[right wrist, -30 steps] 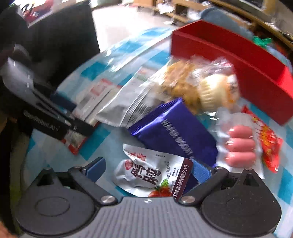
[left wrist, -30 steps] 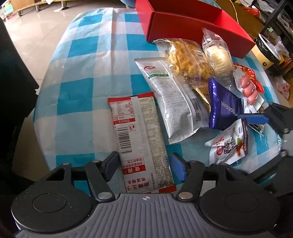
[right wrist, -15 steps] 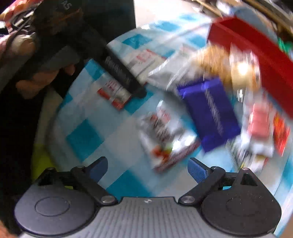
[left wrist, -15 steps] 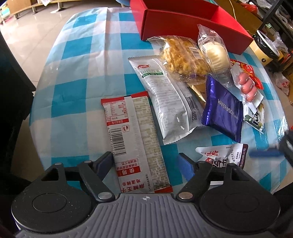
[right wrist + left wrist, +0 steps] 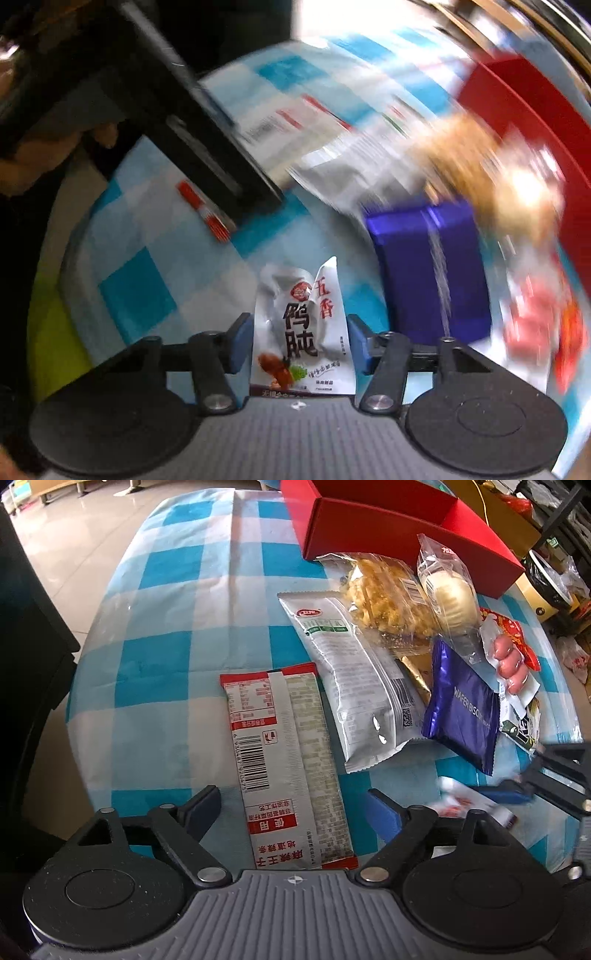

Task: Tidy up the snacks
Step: 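Close the left tool on the strip packet while the right tool grasps the white pouch, then lift both held packets and carry them over the red box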

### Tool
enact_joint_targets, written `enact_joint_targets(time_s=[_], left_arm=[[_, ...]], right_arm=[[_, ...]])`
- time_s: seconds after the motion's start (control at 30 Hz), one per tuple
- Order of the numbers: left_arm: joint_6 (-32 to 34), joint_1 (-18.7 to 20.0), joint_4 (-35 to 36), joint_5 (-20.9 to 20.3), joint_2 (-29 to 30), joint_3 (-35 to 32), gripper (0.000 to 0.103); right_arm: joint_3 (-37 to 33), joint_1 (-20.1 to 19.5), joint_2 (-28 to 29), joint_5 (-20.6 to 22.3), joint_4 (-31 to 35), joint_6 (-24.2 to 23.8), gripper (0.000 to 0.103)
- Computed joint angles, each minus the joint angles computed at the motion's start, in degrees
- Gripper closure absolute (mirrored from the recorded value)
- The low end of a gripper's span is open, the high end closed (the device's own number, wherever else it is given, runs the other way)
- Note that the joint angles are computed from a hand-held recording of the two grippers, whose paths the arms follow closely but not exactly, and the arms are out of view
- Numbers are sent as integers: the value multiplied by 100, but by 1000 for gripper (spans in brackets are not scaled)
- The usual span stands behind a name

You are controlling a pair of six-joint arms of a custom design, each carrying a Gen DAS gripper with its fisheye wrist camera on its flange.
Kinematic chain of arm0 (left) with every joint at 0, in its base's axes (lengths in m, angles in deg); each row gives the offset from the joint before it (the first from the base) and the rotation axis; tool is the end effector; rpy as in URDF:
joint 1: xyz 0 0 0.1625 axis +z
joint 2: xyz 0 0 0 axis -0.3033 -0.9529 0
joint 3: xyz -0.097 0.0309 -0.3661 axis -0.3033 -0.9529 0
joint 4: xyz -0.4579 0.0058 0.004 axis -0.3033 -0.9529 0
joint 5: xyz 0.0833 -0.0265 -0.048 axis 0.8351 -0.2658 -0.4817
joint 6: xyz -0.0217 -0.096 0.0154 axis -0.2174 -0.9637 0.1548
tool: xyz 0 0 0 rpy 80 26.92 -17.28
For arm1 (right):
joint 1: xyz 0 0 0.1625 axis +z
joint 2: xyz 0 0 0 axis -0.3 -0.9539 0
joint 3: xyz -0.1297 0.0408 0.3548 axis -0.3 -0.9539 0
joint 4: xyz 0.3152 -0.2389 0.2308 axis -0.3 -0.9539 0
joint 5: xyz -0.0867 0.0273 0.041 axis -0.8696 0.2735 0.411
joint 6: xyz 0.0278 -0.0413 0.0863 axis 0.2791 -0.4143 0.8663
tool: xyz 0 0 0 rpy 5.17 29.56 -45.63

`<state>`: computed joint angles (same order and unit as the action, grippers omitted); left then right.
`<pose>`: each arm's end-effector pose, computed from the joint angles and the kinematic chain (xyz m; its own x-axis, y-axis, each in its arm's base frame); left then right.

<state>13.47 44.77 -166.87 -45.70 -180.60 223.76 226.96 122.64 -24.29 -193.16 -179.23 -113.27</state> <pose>-0.1514 -0.2901 0.1116 -0.8002 -0.1632 -0.5771 0.0678 0.9315 -0.3574 0.1660 -0.3006 0.1017 -0.3464 -0.8693 0.3527 -0.7948 0.4716 0.3819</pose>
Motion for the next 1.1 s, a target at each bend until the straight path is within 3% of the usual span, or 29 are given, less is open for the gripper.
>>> enact_joint_targets(time_s=[0.17,0.33,0.4,0.47,0.53,0.6,0.67,0.73,0.8,0.87,0.97,1.03,1.1], left_arm=[[-7,3,-3,23,276,-105,9],[-357,59,251,231,788,-340,6],[-493,74,347,289,888,-392,7],[-605,33,456,313,949,-422,8],[-693,40,472,326,1002,-448,8],[-817,38,488,311,1095,-499,7],[-916,27,476,328,1184,-531,4],[-953,27,473,336,1259,-549,0],[-1020,15,494,311,1160,-491,0],[-1122,2,584,204,1117,-497,0],[-1280,-186,748,165,1107,-524,13],[-1216,-325,753,152,1131,-550,36],[-1198,-413,784,112,1197,-604,40]], right_arm=[[381,-141,-600,57,-195,693,56],[699,-41,-306,-50,-1423,486,51],[721,-82,-112,62,-1770,440,42],[730,-128,139,270,-2043,485,18],[655,-216,501,244,-2357,383,3],[629,-187,767,79,-2664,268,3],[611,-296,620,235,-2468,318,3],[592,-392,415,342,-2213,391,7],[608,-383,350,287,-2299,389,22],[745,-359,41,185,-2352,341,46],[773,-431,-183,229,-2288,467,55],[810,-436,-317,198,-2234,534,56],[890,-436,-603,197,-2086,578,56]])
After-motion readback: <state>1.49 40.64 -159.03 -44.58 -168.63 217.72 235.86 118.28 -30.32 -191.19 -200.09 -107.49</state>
